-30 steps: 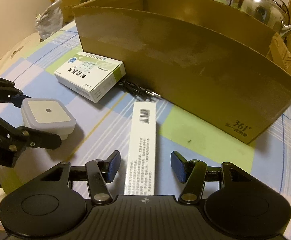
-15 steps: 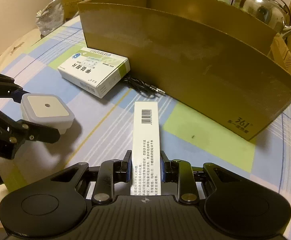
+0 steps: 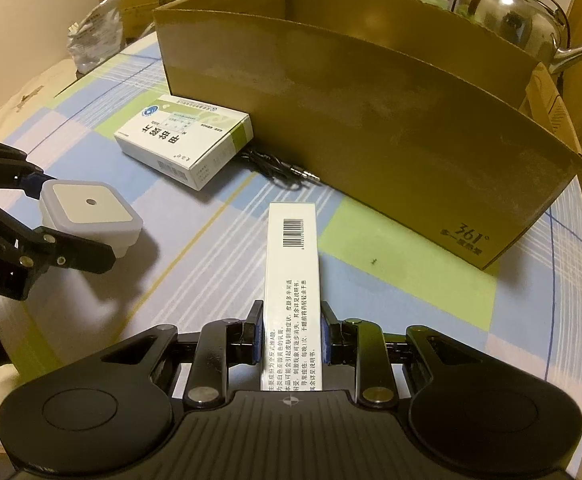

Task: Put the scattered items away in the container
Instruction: 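Lift and hold the night light in left tool and long box in right tool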

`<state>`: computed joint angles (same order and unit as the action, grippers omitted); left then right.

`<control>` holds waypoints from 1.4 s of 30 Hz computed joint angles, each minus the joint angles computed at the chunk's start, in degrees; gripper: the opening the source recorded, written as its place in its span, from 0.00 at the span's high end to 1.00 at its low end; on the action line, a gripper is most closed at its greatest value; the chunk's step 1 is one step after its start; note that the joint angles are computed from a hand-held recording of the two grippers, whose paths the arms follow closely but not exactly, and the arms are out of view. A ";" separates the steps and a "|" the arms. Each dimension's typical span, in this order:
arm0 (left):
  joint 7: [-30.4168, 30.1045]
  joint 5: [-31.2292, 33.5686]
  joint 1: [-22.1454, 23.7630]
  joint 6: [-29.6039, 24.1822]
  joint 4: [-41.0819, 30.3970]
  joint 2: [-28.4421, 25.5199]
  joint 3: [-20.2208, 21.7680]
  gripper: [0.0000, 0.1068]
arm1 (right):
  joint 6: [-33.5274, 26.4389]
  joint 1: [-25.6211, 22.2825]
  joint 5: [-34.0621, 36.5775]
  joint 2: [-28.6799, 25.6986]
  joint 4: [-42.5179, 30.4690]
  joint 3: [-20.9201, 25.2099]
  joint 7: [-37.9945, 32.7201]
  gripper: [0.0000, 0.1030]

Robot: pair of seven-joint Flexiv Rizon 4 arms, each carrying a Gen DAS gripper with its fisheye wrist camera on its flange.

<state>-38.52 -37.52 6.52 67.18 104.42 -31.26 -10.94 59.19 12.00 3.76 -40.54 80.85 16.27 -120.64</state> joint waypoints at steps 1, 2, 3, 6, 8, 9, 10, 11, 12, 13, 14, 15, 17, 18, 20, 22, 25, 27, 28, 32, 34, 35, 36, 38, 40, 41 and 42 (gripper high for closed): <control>-0.06 0.19 -0.02 -0.08 -0.20 -0.14 0.13 0.40 | 0.13 0.08 -0.08 -0.09 -0.01 -0.12 0.04 0.78; -0.23 0.50 -0.09 -0.18 -0.51 -0.33 0.33 0.40 | 0.15 0.15 -0.15 -0.18 -0.09 -0.24 0.17 0.78; -0.34 0.67 -0.08 -0.23 -0.72 -0.49 0.41 0.40 | 0.21 0.22 -0.25 -0.28 -0.13 -0.36 0.29 0.78; -0.73 1.23 -0.04 -0.48 -1.39 -1.02 0.60 0.40 | 0.27 0.32 -0.59 -0.61 -0.23 -0.51 0.33 0.78; -1.13 1.66 -0.11 -0.66 -1.75 -1.27 0.72 0.40 | 0.11 0.34 -0.82 -0.86 -0.30 -0.58 0.36 0.77; -1.32 1.85 -0.13 -0.75 -1.87 -1.36 0.76 0.40 | 0.42 0.32 -0.83 -0.98 -0.25 -0.59 0.33 0.77; -1.50 2.00 -0.14 -0.80 -1.96 -1.46 0.77 0.40 | 0.74 0.23 -0.79 -1.07 -0.23 -0.48 0.21 0.77; -1.63 2.17 -0.14 -0.85 -2.03 -1.56 0.79 0.40 | 0.88 0.09 -0.76 -1.15 -0.27 -0.34 0.01 0.77; -1.79 2.40 -0.18 -0.93 -2.16 -1.67 0.84 0.40 | 0.88 -0.08 -0.67 -1.22 -0.34 -0.15 -0.18 0.77; -1.71 2.38 -0.10 -0.78 -2.14 -1.71 0.66 0.40 | 0.85 -0.23 -0.56 -1.27 -0.42 0.01 -0.33 0.77; -1.76 2.50 -0.08 -0.87 -2.23 -1.77 0.64 0.39 | 0.76 -0.37 -0.42 -1.29 -0.49 0.14 -0.44 0.77; -1.81 2.63 -0.07 -0.95 -2.34 -1.83 0.62 0.39 | 0.55 -0.56 -0.27 -1.32 -0.59 0.31 -0.65 0.77; -1.81 2.90 -0.06 -1.08 -2.57 -1.99 0.60 0.39 | 0.16 -0.82 0.04 -1.30 -0.74 0.47 -0.92 0.76; -1.81 3.02 -0.07 -1.07 -2.68 -2.07 0.59 0.39 | 0.00 -0.94 0.25 -1.22 -0.73 0.55 -1.00 0.75; -1.81 3.29 -0.08 -1.14 -2.83 -2.14 0.62 0.39 | 0.26 -1.02 0.52 -1.02 -0.45 0.44 -1.11 0.67; -1.80 3.73 -0.23 -1.01 -3.03 -2.29 0.74 0.39 | 0.54 -1.47 1.11 -0.97 -0.32 0.85 -1.61 0.57; -1.82 3.88 -0.17 -0.41 -2.95 -2.49 0.54 0.39 | 0.70 -1.59 1.40 -0.84 0.00 0.79 -1.85 0.53; -2.26 3.95 -0.22 -0.37 -3.04 -2.65 0.56 0.39 | 0.60 -1.67 1.56 -0.88 0.02 0.83 -1.97 0.53; -2.30 3.93 -0.15 -0.33 -3.02 -2.68 0.46 0.39 | 0.73 -1.69 1.69 -0.87 0.08 0.85 -1.98 0.53; -2.24 3.56 0.05 1.00 -2.61 -2.79 -0.02 0.39 | 1.17 -1.64 1.93 -0.95 0.12 0.85 -1.89 0.53; -1.43 2.92 0.56 2.18 -2.14 -2.75 -0.90 0.39 | 1.48 -1.59 1.91 -1.02 0.11 0.86 -1.93 0.53; -1.16 2.62 0.80 2.40 -1.98 -2.70 -1.23 0.39 | 1.54 -1.58 1.89 -1.05 0.08 0.86 -1.89 0.53; -1.03 2.51 0.92 2.29 -1.99 -2.70 -1.35 0.39 | 1.53 -1.61 1.89 -1.10 0.03 0.90 -1.90 0.53; -0.71 2.39 1.07 1.95 -2.03 -2.80 -1.46 0.39 | 1.62 -1.60 1.87 -1.16 -0.01 0.91 -1.88 0.53; -0.81 2.64 0.88 1.56 -2.24 -2.93 -1.18 0.40 | 1.64 -1.65 1.97 -1.27 -0.13 0.98 -1.74 0.53; -1.04 2.92 0.66 1.43 -2.36 -3.02 -0.87 0.40 | 1.63 -1.70 2.06 -1.34 -0.25 1.04 -1.68 0.53; -0.91 2.78 0.73 1.69 -2.24 -3.01 -1.01 0.41 | 1.68 -1.78 2.21 -1.36 -0.30 1.13 -1.62 0.53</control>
<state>-39.43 -34.74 7.26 68.87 102.18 -34.27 -11.95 60.87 10.22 5.97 -41.90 80.55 17.40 -122.26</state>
